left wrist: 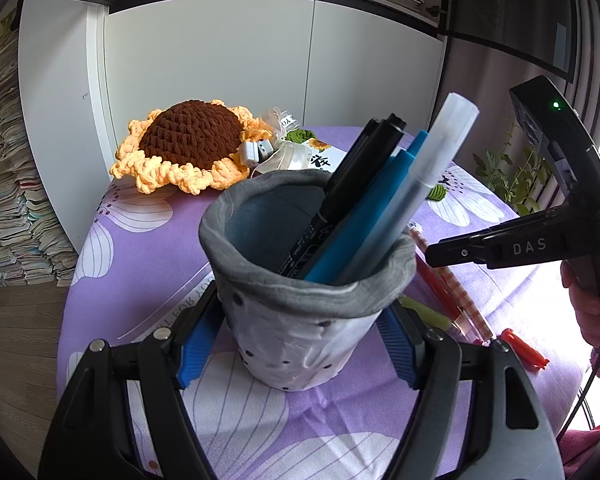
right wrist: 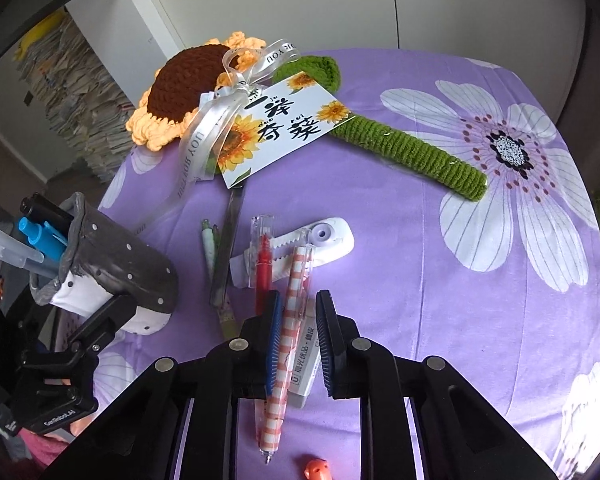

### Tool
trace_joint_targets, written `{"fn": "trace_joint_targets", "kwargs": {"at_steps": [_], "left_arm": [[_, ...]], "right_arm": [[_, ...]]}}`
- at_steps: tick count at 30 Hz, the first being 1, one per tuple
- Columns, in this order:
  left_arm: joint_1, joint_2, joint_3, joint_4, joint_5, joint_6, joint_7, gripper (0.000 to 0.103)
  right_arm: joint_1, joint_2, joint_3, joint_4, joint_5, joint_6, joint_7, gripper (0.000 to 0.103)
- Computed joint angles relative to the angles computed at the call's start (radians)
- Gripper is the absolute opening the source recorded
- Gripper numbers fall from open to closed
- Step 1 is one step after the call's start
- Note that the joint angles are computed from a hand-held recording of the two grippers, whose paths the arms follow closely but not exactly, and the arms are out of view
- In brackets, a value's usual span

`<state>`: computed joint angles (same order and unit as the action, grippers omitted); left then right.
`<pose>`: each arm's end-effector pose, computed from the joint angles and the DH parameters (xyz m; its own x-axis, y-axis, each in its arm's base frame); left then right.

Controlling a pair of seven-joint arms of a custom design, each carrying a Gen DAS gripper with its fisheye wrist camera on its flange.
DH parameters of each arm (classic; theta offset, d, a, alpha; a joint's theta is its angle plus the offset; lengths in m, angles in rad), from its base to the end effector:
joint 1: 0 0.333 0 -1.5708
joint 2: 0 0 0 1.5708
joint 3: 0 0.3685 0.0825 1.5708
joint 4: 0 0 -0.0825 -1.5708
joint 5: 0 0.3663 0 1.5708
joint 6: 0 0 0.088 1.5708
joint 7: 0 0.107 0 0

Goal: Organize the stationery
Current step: 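Grasp the pink striped pen with the right gripper, then place the pink striped pen into the pen holder and release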

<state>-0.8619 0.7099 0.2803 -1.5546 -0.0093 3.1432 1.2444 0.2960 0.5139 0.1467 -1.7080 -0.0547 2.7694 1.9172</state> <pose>0.6109 -0.4762 0.4016 -0.4240 -0.9018 0.0832 -0.5843 0.2022 -0.7859 0.6621 0.2950 0.4147 0.1534 -0.9667 -0.2050 -0.8739 -0.0359 -0.4849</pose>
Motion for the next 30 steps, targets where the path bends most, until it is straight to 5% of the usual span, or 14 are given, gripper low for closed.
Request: {"fn": "trace_joint_targets", "kwargs": {"at_steps": [14, 16, 30], "left_arm": [[0.003, -0.001, -0.002, 0.0, 0.004, -0.001, -0.002, 0.073], [0.003, -0.001, -0.002, 0.001, 0.004, -0.001, -0.002, 0.073], [0.002, -0.001, 0.0, 0.0, 0.005, 0.0, -0.003, 0.073]], "right_arm": [[-0.027, 0.093, 0.024, 0.166, 0.089, -0.127, -0.041, 0.019], [-0.017, 0.092, 0.013, 0.17, 0.083, -0.129, -0.035, 0.011], [-0.005, -0.154, 0.036, -0.09, 0.032, 0.205, -0.047, 0.011]]}}
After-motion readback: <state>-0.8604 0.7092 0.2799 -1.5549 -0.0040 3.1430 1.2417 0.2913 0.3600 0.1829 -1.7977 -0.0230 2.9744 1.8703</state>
